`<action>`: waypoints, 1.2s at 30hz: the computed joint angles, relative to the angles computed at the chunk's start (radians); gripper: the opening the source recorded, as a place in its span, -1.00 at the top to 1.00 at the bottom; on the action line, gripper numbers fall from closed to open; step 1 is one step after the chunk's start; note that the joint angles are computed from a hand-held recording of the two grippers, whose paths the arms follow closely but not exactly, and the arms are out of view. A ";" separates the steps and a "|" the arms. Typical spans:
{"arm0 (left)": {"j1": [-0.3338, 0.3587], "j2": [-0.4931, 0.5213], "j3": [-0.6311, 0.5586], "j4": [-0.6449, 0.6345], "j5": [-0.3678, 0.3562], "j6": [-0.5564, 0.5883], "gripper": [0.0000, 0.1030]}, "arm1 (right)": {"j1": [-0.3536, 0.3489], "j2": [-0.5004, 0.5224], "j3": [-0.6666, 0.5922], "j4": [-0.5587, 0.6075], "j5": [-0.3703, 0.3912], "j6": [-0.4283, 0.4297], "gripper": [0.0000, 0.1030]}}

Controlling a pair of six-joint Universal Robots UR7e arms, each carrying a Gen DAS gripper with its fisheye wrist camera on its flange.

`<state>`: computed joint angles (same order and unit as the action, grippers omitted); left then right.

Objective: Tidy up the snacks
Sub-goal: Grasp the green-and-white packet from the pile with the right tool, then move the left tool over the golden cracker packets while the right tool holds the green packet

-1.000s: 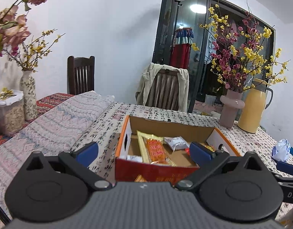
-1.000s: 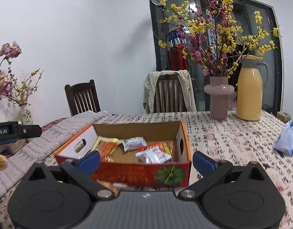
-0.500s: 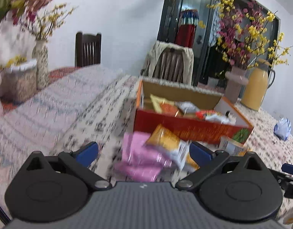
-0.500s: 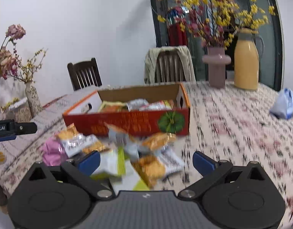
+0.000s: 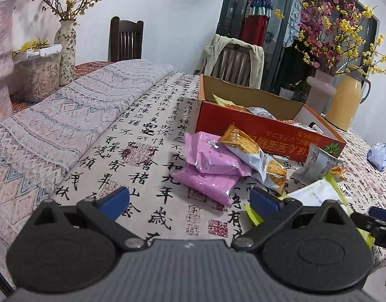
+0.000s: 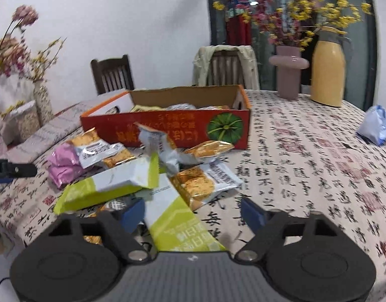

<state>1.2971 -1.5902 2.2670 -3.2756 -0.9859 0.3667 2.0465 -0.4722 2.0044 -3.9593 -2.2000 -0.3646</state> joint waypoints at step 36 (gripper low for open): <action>-0.043 0.022 0.011 0.028 0.033 -0.002 -1.00 | -0.018 -0.030 -0.009 0.024 0.061 -0.139 0.26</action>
<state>1.2536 -1.5684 2.2777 -3.2480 -0.9527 0.3652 2.0287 -0.5021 1.9950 -3.9351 -2.1393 -0.5038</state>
